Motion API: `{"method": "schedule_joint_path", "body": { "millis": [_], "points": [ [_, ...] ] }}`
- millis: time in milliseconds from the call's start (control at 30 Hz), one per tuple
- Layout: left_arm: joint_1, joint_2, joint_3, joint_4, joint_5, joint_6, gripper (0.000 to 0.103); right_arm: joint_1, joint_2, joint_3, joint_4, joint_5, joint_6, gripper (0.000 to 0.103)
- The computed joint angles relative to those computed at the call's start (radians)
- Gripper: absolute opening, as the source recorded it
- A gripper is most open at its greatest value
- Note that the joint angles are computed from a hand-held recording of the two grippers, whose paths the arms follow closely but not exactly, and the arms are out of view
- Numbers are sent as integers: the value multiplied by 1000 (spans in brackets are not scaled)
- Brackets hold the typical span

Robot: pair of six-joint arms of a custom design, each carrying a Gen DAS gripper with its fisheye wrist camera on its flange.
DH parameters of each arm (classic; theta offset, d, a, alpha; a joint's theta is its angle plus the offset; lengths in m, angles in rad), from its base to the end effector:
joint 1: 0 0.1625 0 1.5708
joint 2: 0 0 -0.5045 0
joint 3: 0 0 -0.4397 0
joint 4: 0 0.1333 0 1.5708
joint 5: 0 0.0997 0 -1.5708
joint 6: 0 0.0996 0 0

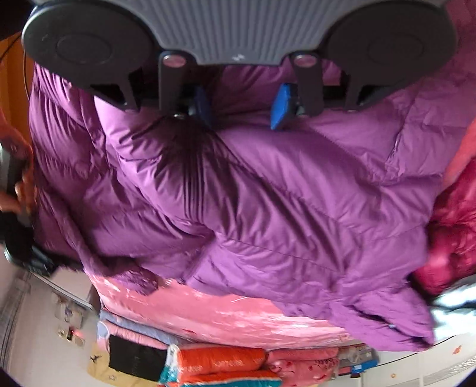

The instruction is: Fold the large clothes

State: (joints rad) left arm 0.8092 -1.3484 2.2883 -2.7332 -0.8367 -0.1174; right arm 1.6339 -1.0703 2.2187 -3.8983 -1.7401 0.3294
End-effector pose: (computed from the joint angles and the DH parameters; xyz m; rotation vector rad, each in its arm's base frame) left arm -0.1894 -0.4885 0.2494 0.6865 2.3947 -0.6588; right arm 0.1510 -0.5427 0.2587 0.4799 2.4975 -1.7078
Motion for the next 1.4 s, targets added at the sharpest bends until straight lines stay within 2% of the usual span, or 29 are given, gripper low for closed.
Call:
{"method": "schedule_joint_path", "body": {
  "millis": [167,267,433,533,600,667,700,767,867,1000,1133,1200,1267,1400],
  "points": [
    [14,90,-41,-59,-59,5,40,-12,15,-82,20,7,-41,50],
    [17,154,-65,-112,-92,-10,40,-29,23,-119,-12,24,-44,47],
    [7,279,-101,-239,-125,-22,40,0,53,-194,-95,-30,-181,47],
    [-9,338,-108,-301,-91,-87,40,8,67,-222,-119,-60,-295,47],
    [-18,357,-98,-334,-58,-114,40,12,73,-228,-113,-93,-358,51],
    [-20,355,-91,-344,-56,-111,41,9,76,-224,-96,-131,-378,73],
    [-15,339,-84,-338,-72,-111,42,11,81,-227,-87,-150,-383,80],
    [-3,313,-96,-287,-106,-134,48,9,81,-223,-66,-191,-402,103],
    [-9,245,-70,-246,-145,-129,60,6,50,-202,-13,-220,-365,102],
    [-39,128,-19,-198,-167,-104,63,15,-11,-140,16,-241,-279,103],
    [-73,-7,32,-145,-159,-92,65,26,-78,-49,34,-255,-197,103],
    [-93,-91,64,-121,-128,-81,67,42,-107,-3,27,-267,-177,103],
    [-104,-122,79,-138,-77,-61,70,71,-129,47,10,-300,-184,103],
    [-80,-197,120,-185,48,-26,70,144,-176,170,-47,-365,-201,103]
  ]
}}
